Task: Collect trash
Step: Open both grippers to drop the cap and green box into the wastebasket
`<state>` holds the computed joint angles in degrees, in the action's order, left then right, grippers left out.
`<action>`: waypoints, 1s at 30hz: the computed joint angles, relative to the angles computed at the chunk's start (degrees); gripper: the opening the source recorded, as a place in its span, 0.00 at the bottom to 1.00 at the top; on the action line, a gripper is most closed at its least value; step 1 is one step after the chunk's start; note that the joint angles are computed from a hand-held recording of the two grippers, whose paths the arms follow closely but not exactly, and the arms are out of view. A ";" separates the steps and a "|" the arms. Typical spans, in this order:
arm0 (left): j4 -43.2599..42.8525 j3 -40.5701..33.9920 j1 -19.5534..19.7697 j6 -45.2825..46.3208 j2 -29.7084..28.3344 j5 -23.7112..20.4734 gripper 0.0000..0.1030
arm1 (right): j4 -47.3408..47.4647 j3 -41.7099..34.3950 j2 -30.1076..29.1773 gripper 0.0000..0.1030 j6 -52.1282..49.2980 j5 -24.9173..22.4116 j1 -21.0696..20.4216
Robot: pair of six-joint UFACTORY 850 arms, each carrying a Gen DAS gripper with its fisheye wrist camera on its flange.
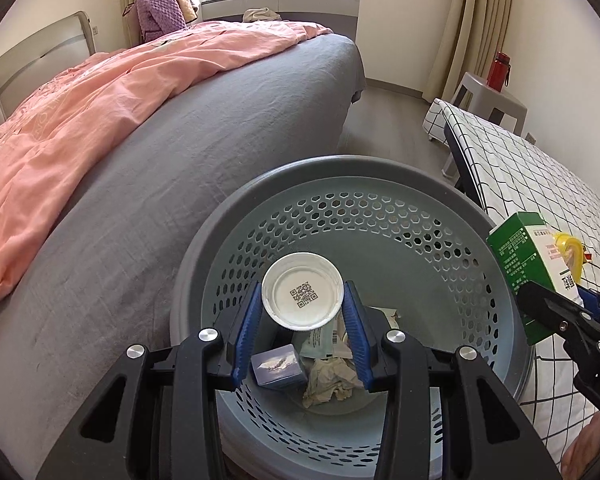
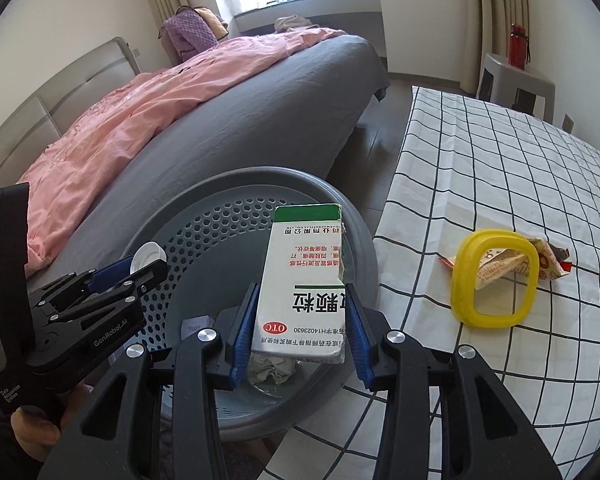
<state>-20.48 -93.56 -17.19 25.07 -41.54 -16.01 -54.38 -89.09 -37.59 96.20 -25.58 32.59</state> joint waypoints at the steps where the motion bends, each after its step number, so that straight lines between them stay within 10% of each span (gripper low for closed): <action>1: -0.18 0.06 -0.04 0.13 0.01 -0.09 0.38 | 0.26 -0.45 -0.32 0.41 -0.53 -0.14 0.03; 8: -2.90 0.21 0.22 2.31 0.13 0.00 0.38 | 0.34 -1.40 -0.91 0.44 -1.34 -0.17 -0.07; 12: -3.83 0.17 0.48 2.43 0.23 0.02 0.55 | -1.98 -0.95 -0.44 0.56 0.99 -0.36 0.08; 30: -2.67 1.05 0.34 1.63 0.81 1.47 0.57 | -1.85 -1.07 -0.52 0.57 1.27 -0.79 0.44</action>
<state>-23.15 -92.51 -16.85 26.70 -40.74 -14.54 -56.23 -90.16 -38.11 97.47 -26.37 33.03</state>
